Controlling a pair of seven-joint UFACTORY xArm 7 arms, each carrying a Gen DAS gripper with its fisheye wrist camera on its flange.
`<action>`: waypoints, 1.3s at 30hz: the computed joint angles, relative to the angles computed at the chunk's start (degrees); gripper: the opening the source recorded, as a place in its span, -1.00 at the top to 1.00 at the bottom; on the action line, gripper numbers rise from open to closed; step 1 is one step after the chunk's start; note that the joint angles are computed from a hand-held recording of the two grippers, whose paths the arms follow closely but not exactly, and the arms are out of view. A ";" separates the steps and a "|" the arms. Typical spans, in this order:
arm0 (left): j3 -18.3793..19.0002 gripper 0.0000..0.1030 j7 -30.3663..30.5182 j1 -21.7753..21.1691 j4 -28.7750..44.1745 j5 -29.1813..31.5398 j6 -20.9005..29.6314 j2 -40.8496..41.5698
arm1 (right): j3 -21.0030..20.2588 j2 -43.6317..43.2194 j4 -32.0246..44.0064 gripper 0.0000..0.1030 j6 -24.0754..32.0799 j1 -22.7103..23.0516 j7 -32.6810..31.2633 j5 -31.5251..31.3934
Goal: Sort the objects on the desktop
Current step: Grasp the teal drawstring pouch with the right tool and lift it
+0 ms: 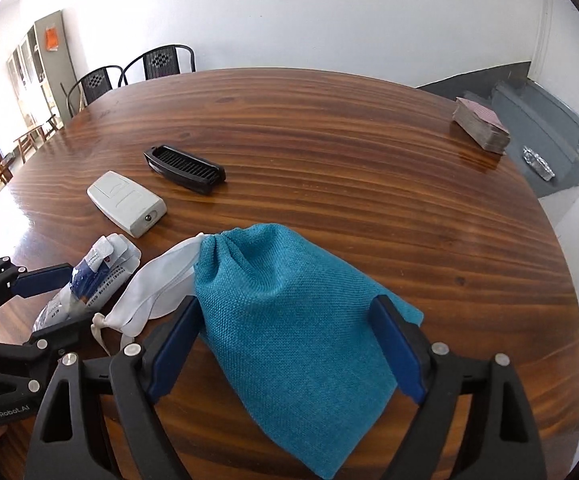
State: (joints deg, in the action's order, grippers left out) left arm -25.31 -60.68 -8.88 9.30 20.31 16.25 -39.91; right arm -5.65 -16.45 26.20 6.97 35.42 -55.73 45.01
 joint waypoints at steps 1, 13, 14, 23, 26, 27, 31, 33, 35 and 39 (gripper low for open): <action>0.19 -0.12 0.04 0.06 -0.02 -0.03 -0.21 0.07 | 0.22 -0.13 -0.58 -0.68 -0.96 0.29 -0.30 0.19; -0.68 0.35 -1.52 0.56 0.36 0.82 1.00 -0.23 | 7.66 -10.22 -10.62 -0.05 -3.99 -5.04 14.66 -10.50; -0.51 0.35 -1.65 0.27 0.22 0.68 0.99 -0.45 | 9.98 -11.72 -11.59 0.11 -3.33 -7.37 16.84 -12.20; 0.68 0.35 -1.37 -2.36 -0.12 -0.46 3.02 -2.48 | 9.36 -22.47 -16.64 -0.76 -0.66 -7.92 18.63 -22.43; 1.53 0.35 -0.86 -2.64 -0.52 -0.80 3.58 -4.05 | 4.94 -20.74 -15.72 -1.00 -5.28 -4.94 17.43 -24.19; 1.66 0.35 -0.66 -2.59 -0.61 -0.82 3.91 -4.58 | 3.97 -19.08 -14.32 -1.00 -4.79 -4.62 17.32 -25.14; 1.71 0.35 0.11 -2.23 -0.83 -0.64 4.30 -5.50 | 0.94 -12.36 -9.73 -1.00 -3.85 -2.61 16.80 -29.11; 1.95 0.35 0.52 -2.22 -0.94 -0.78 3.96 -5.43 | -2.38 -8.98 -7.40 -1.00 -2.31 0.59 15.11 -29.98; 1.95 0.35 0.75 -2.25 -0.99 -0.97 3.78 -5.37 | -2.10 -5.63 -5.67 -1.00 -1.71 0.50 14.43 -30.37; 1.39 0.35 0.70 -1.95 -0.76 -1.04 3.94 -5.01 | -6.24 -1.18 -2.39 -0.99 0.73 4.70 9.38 -24.32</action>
